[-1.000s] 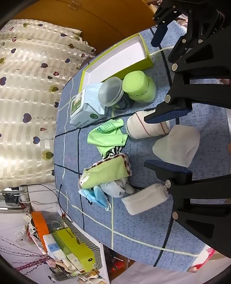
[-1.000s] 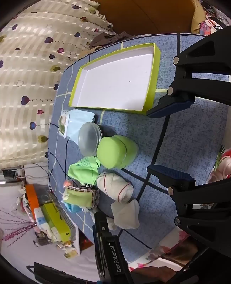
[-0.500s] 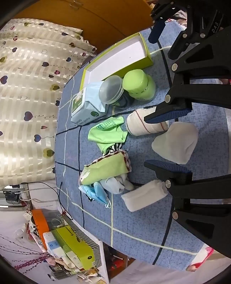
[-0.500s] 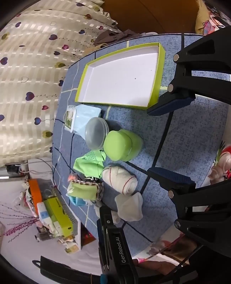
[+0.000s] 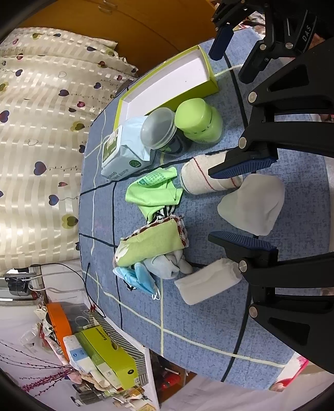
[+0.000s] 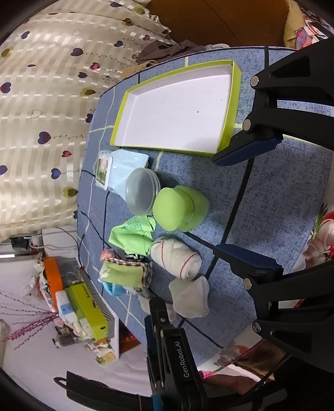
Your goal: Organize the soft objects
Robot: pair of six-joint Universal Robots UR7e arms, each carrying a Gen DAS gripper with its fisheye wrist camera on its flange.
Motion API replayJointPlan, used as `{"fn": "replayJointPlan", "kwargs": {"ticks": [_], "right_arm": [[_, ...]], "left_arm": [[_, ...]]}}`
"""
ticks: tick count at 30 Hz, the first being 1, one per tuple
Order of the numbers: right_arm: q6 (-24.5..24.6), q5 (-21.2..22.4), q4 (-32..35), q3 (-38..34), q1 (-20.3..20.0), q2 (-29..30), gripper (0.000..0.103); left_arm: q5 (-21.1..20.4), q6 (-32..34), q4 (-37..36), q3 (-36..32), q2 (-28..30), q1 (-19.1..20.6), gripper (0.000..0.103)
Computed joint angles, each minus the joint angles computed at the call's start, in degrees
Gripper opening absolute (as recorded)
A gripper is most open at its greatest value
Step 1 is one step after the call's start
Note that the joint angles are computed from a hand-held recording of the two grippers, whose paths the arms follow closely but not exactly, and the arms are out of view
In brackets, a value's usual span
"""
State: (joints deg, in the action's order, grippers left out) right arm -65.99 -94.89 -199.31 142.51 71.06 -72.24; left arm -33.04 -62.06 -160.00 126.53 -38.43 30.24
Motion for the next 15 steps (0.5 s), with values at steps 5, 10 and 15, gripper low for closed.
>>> {"fn": "replayJointPlan", "kwargs": {"ticks": [5,10,15], "right_arm": [[0.06,0.45,-0.02,-0.28,-0.33,0.27,0.063],[-0.2,1.09,0.56,-0.49,-0.6,0.19,0.063],[-0.29,1.11,0.81,-0.48,-0.56,0.26,0.063]], "left_arm": [[-0.69,0.27,-0.81,-0.03,0.13,0.75,0.044],[-0.92,0.87,-0.89,-0.38,0.58,1.22,0.044],[-0.73,0.57,-0.75,-0.43,0.7,1.46,0.044]]}}
